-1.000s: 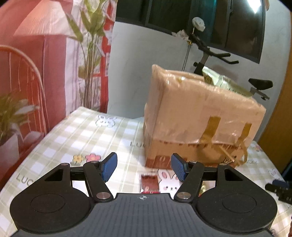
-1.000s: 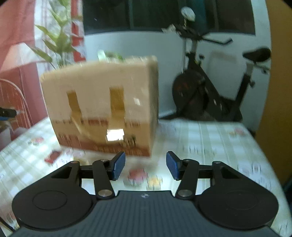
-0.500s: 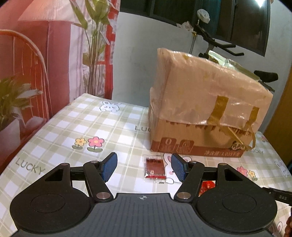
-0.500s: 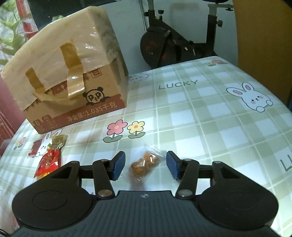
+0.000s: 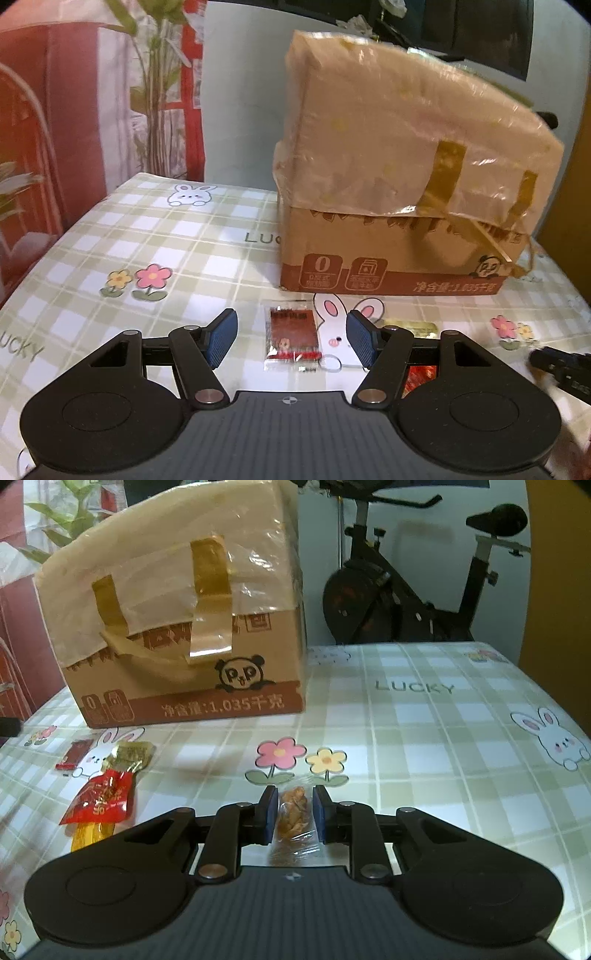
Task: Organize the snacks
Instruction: 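Grasp the red sachet with the left tool while the right tool grasps the nut packet, then carry both packets over the box and open both tools to drop them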
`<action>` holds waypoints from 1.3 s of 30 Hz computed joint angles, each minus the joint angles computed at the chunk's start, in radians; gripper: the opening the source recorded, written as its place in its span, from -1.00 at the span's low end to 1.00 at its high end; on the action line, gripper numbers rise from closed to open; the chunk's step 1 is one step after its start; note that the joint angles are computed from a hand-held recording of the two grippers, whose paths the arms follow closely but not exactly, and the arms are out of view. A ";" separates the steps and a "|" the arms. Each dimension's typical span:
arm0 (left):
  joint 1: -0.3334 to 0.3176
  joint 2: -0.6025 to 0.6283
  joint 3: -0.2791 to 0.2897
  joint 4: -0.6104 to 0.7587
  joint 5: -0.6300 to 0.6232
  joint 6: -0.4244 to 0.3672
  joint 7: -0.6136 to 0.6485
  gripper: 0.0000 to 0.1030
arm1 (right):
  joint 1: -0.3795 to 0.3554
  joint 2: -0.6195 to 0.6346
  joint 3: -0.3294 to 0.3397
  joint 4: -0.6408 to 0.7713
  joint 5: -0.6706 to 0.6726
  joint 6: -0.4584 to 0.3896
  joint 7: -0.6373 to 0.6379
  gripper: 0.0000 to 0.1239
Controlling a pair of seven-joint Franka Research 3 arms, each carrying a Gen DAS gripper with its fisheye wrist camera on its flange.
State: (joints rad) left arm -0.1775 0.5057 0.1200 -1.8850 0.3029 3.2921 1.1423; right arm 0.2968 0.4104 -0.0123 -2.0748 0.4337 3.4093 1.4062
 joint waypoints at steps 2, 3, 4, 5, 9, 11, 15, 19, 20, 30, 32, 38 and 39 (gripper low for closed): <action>-0.001 0.042 0.001 0.055 -0.001 -0.025 0.004 0.31 | -0.015 0.009 0.016 0.001 -0.005 0.017 0.008 -0.64; -0.001 0.061 -0.001 0.081 0.002 -0.041 0.004 0.31 | -0.023 0.012 0.024 0.001 -0.006 0.022 0.013 -0.64; -0.006 0.081 0.005 0.108 0.005 -0.058 0.002 0.31 | -0.032 0.014 0.033 0.000 -0.010 0.026 0.018 -0.64; -0.009 0.099 0.009 0.134 0.010 -0.078 -0.002 0.31 | -0.042 0.015 0.043 -0.002 -0.017 0.037 0.023 -0.64; 0.006 0.140 -0.005 0.195 0.035 -0.147 -0.025 0.31 | -0.071 0.019 0.067 0.000 -0.038 0.041 0.042 -0.64; 0.012 0.152 -0.011 0.212 0.055 -0.175 -0.035 0.31 | -0.084 0.018 0.079 -0.003 -0.047 0.045 0.055 -0.64; 0.014 0.156 -0.012 0.216 0.085 -0.177 -0.071 0.32 | -0.114 0.016 0.104 -0.012 -0.076 0.056 0.084 -0.64; -0.019 0.159 0.023 0.220 0.125 -0.183 -0.112 0.26 | -0.123 0.017 0.109 -0.012 -0.097 0.052 0.100 -0.64; -0.027 0.157 0.033 0.215 0.134 -0.177 -0.126 0.20 | -0.121 0.017 0.107 -0.011 -0.100 0.050 0.100 -0.64; -0.047 0.062 0.062 0.079 0.202 -0.121 -0.181 -0.22 | -0.139 0.017 0.120 -0.014 -0.128 0.052 0.125 -0.64; -0.072 0.036 0.095 0.040 0.215 -0.089 -0.190 -0.22 | -0.140 0.017 0.121 -0.015 -0.132 0.054 0.131 -0.64; -0.057 -0.038 0.088 -0.040 0.191 -0.026 -0.150 -0.22 | -0.224 0.014 0.195 -0.033 -0.205 0.068 0.183 -0.64; -0.049 -0.051 0.080 -0.051 0.185 -0.017 -0.135 -0.22 | -0.258 0.011 0.224 -0.040 -0.238 0.071 0.202 -0.64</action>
State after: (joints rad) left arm -0.2270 0.4547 0.1996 -1.9356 0.4883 3.2753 1.0075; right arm 0.0385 0.4213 0.2119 -2.1147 0.1959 3.4801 1.6078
